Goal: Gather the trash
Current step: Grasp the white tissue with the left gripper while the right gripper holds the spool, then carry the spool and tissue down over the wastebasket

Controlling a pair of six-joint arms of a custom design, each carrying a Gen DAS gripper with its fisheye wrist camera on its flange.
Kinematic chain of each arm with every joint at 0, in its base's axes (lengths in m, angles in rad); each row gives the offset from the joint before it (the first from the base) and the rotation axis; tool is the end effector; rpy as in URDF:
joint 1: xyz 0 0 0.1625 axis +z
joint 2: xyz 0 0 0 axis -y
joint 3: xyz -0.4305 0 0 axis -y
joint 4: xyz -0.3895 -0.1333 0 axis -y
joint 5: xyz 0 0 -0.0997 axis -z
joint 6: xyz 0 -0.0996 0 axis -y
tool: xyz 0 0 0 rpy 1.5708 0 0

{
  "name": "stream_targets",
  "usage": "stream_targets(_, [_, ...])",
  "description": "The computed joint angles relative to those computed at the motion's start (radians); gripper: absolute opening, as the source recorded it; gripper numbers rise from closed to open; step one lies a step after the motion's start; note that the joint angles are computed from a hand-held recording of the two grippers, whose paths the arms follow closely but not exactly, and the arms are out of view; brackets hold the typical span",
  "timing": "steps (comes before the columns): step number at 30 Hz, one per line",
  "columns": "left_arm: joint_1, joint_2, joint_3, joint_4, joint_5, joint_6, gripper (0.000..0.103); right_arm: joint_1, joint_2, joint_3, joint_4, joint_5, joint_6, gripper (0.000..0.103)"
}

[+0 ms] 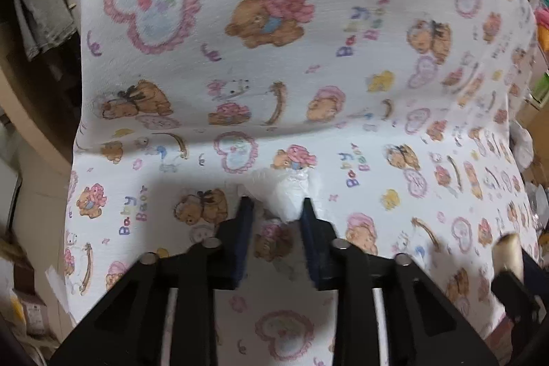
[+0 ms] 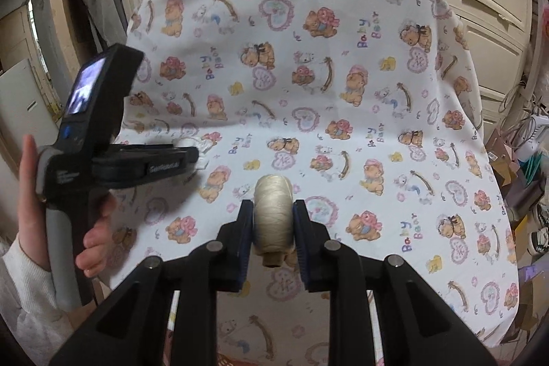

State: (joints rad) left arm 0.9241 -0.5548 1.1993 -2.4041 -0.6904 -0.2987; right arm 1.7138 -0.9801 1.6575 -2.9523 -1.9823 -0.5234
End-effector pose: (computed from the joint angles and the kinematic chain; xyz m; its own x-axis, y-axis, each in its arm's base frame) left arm -0.3066 -0.7548 0.1117 -0.7432 0.0257 -0.6685 0.3904 0.8281 -0.4022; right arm 0.1892 -0.6581 0.2709 -0.7634 -0.2682 0.5876 -0.5660 0.7162 -0.4083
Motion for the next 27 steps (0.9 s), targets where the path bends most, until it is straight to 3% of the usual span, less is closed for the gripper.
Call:
stream_targets(10, [-0.043,-0.112,0.117,-0.011,-0.058,-0.011,0.014,0.007,-0.005,0.006,0.01,0.006,0.003,0.021])
stream_targets(13, [-0.069,-0.143,0.184,-0.045,0.01,-0.024,0.014,0.009,-0.011,0.01,0.022,0.014,0.01,0.021])
stream_targets(17, [-0.087,-0.176,0.245,-0.053,0.046,-0.036,0.014,0.015,-0.015,0.022,0.013,0.015,0.0,0.021])
stream_targets(22, [-0.122,-0.224,0.309,-0.11,0.032,-0.016,0.014,0.021,-0.029,0.036,0.026,0.024,0.014,0.021])
stream_targets(27, [-0.155,-0.25,0.329,-0.044,0.018,-0.096,0.015,0.045,-0.06,0.053,0.031,0.039,0.032,0.021])
